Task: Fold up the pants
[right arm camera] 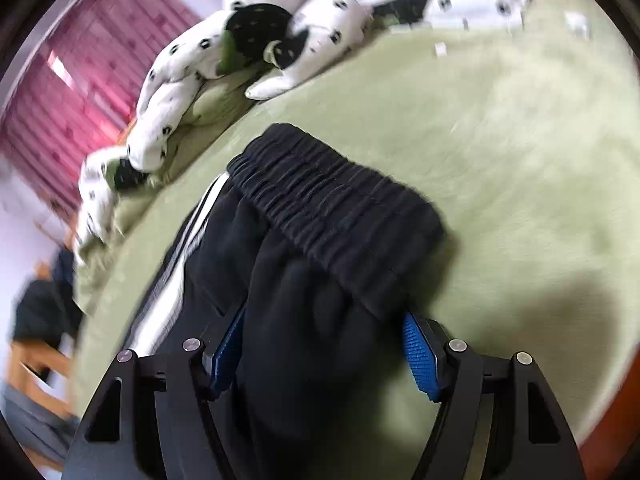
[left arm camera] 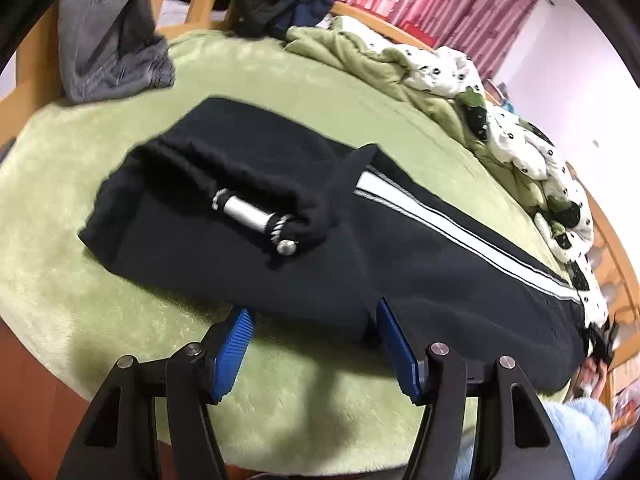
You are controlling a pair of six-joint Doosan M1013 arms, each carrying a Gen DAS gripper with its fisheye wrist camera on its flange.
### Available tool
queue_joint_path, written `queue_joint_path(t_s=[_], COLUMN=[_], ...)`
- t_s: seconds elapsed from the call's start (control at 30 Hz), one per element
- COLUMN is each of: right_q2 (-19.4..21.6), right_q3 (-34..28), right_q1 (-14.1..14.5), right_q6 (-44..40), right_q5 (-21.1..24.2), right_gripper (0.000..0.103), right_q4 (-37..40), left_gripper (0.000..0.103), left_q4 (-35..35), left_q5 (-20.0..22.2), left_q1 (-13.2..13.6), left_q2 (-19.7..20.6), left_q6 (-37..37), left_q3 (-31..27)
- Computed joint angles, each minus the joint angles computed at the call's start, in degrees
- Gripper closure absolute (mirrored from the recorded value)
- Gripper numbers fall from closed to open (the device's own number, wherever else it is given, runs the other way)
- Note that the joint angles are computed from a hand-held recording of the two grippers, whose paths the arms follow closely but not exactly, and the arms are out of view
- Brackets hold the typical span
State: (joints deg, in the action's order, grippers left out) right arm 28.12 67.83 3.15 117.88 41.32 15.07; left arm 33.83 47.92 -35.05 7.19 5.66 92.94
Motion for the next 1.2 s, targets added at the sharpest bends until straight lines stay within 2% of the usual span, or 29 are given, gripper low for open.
queue_joint_path(t_s=[0.07, 0.13, 0.17, 0.2, 0.3, 0.37, 0.47, 0.6, 0.63, 0.73, 0.8, 0.97, 1.03, 1.2], right_q2=[0.9, 0.5, -0.1, -0.2, 1.8, 1.6, -1.8, -4.9, -5.4, -6.6, -6.8, -4.5, -2.7, 2.7], right_q3=[-2.5, -2.9, -2.1, -2.2, -5.6, -5.3, -0.7, 1.9, 2.1, 2.5, 2.1, -2.5, -5.2, -12.9], right_q1=[0.7, 1.3, 1.3, 1.3, 1.6, 1.4, 1.6, 2.9, 3.3, 5.1, 6.4, 10.1, 11.4, 15.0], right_q6=[0.9, 0.7, 0.9, 1.6, 1.6, -0.9, 0.0, 0.8, 1.2, 2.5, 3.0, 0.7, -0.9, -5.4], right_q5=[1.3, -0.9, -3.2, -3.5, 4.7, 7.7, 5.4, 6.8, 7.2, 8.4, 9.1, 11.3, 12.5, 15.4], right_gripper=[0.051, 0.054, 0.054, 0.054, 0.049, 0.047, 0.044, 0.044, 0.044, 0.044, 0.044, 0.044, 0.044, 0.044], right_q4=[-5.0, -9.3, -9.6, -9.4, -11.2, -10.0, -13.7, -19.1, -20.3, -24.6, -26.2, -27.1, -26.6, -24.7], left_gripper=[0.042, 0.042, 0.042, 0.042, 0.042, 0.042, 0.042, 0.043, 0.045, 0.076, 0.079, 0.082, 0.086, 0.086], left_q4=[2.1, 4.1, 5.3, 6.1, 7.3, 8.4, 7.9, 7.2, 7.1, 8.9, 10.3, 16.8, 17.8, 18.6], left_q5=[2.2, 4.0, 4.4, 4.7, 3.8, 2.7, 3.0, 3.1, 2.8, 2.7, 4.0, 1.6, 1.6, 2.3], left_q1=[-0.9, -1.7, -2.0, -2.1, -1.8, -1.6, -1.1, 0.0, 0.4, 1.2, 2.0, 5.2, 6.7, 10.1], left_q2=[0.1, 0.0, -0.1, -0.2, -0.8, -1.2, -0.5, 0.7, 0.9, 1.4, 1.8, 1.1, 1.4, 3.4], left_q6=[0.4, 0.2, -0.3, -0.8, -1.6, -2.0, 0.5, 1.5, 1.0, -0.5, 0.4, -1.7, -1.5, -1.7], left_q3=[-0.8, -1.4, -1.4, -1.5, -1.1, -1.0, -1.7, -1.9, -1.7, -1.4, -1.9, -1.9, -2.7, -5.1])
